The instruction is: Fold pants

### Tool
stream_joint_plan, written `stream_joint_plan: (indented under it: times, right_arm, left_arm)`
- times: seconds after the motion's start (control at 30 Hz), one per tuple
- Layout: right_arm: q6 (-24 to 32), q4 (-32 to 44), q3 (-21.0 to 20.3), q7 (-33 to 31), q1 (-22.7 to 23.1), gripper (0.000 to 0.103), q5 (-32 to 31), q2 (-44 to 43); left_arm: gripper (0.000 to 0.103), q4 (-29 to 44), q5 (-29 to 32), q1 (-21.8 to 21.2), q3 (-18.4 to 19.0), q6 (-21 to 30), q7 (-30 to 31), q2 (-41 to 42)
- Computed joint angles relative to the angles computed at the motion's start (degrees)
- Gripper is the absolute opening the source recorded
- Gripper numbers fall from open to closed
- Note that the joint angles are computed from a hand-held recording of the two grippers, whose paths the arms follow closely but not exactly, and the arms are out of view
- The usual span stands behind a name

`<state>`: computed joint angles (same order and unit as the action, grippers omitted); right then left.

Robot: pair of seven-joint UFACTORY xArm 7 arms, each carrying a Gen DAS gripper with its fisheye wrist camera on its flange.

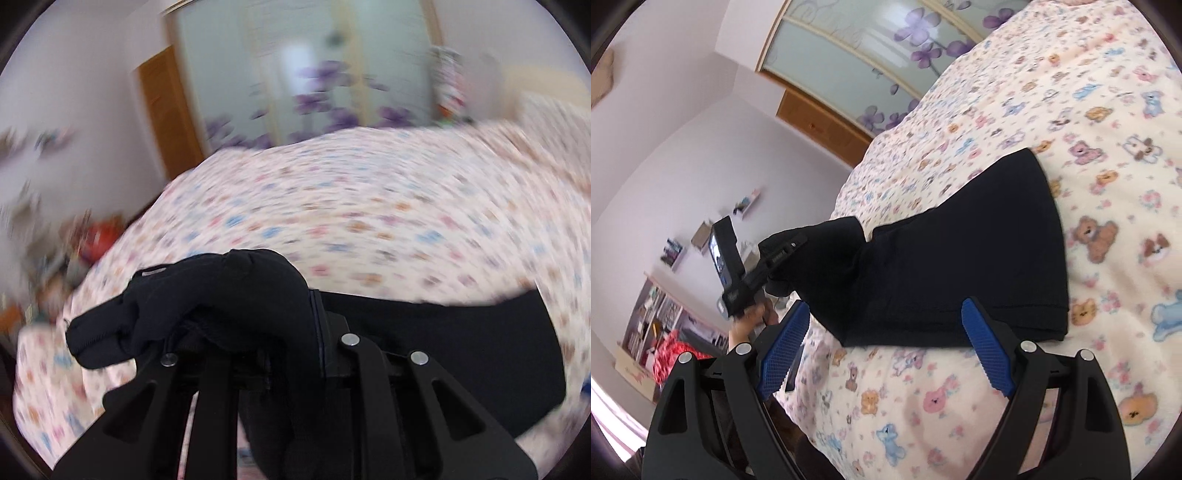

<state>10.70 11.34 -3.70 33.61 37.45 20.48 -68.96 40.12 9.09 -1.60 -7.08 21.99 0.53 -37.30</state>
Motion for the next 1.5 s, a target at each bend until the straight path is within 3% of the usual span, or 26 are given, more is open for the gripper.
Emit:
stream_joint_plan:
  times: [0.17, 0.37, 0.47, 0.57, 0.7, 0.77, 0.9, 0.97, 1.17, 1.3, 1.4, 1.47, 1.5]
  right_arm:
    - [2.5, -1.0, 1.5, 2.8, -5.3, 0.086, -0.3, -2.2]
    - [4.4, -2.7, 1.8, 6.6, -10.2, 0.086, 0.0, -5.0]
    - [4.5, -3.5, 2.3, 8.9, -12.2, 0.086, 0.0, -5.9]
    - [3.3, -4.1, 2.2, 10.6, -12.8, 0.086, 0.1, -6.3]
    - [2.1, -4.0, 2.5, 11.7, -14.0, 0.086, -1.2, -6.0]
    - [2.7, -3.9, 2.3, 11.6, -14.5, 0.086, -2.0, -6.1]
    - [4.3, -4.8, 1.2, 12.2, -15.2, 0.086, -2.1, -7.5]
    - [4.9, -5.3, 0.8, 12.3, -15.5, 0.086, -2.0, -8.3]
    - [3.9, -5.9, -0.9, 10.7, -15.3, 0.086, -1.8, -8.9]
    - [-5.4, -7.3, -8.1, 4.7, -6.0, 0.086, -0.3, -8.1]
    - [-7.4, -6.3, -10.6, 1.8, -1.2, 0.086, -0.5, -6.1]
    - [-6.6, -5.1, -10.1, 1.5, -0.4, 0.086, -0.4, -3.9]
    - [-6.4, -4.4, -10.0, 1.3, 0.2, 0.086, -0.3, -2.3]
  left_arm:
    - [0.016, -9.2, 5.2, -6.3, -7.2, -3.1, 5.3, -5.4]
    - [0.016, -16.7, 11.3, -4.8, -14.6, -8.0, 4.0, -7.8]
    - [0.016, -18.7, 14.9, -1.4, -18.1, -11.2, 2.9, -9.3]
    - [0.016, -20.1, 19.9, 4.8, -25.7, -14.4, 1.2, -11.5]
    - [0.016, -22.9, 27.0, 16.5, -40.2, -22.6, 0.1, -18.5]
    - [0.016, -23.5, 26.4, 18.2, -41.7, -24.7, 1.1, -19.8]
    - [0.018, -25.0, 24.9, 18.7, -41.3, -27.8, 4.8, -21.0]
    - [0.025, -25.4, 22.7, 18.7, -40.7, -29.0, 5.0, -21.0]
    - [0.028, -27.1, 18.2, 14.3, -35.6, -29.5, 8.3, -18.7]
    - [0.031, -27.5, 16.1, 7.4, -27.6, -26.6, 11.4, -16.0]
    - [0.048, -28.7, 13.7, -2.7, -16.7, -22.6, 14.1, -16.2]
    - [0.066, -29.8, 10.7, -9.6, -9.0, -19.5, 15.3, -18.5]
    - [0.068, -30.0, 9.0, -12.0, -6.1, -18.3, 15.5, -19.8]
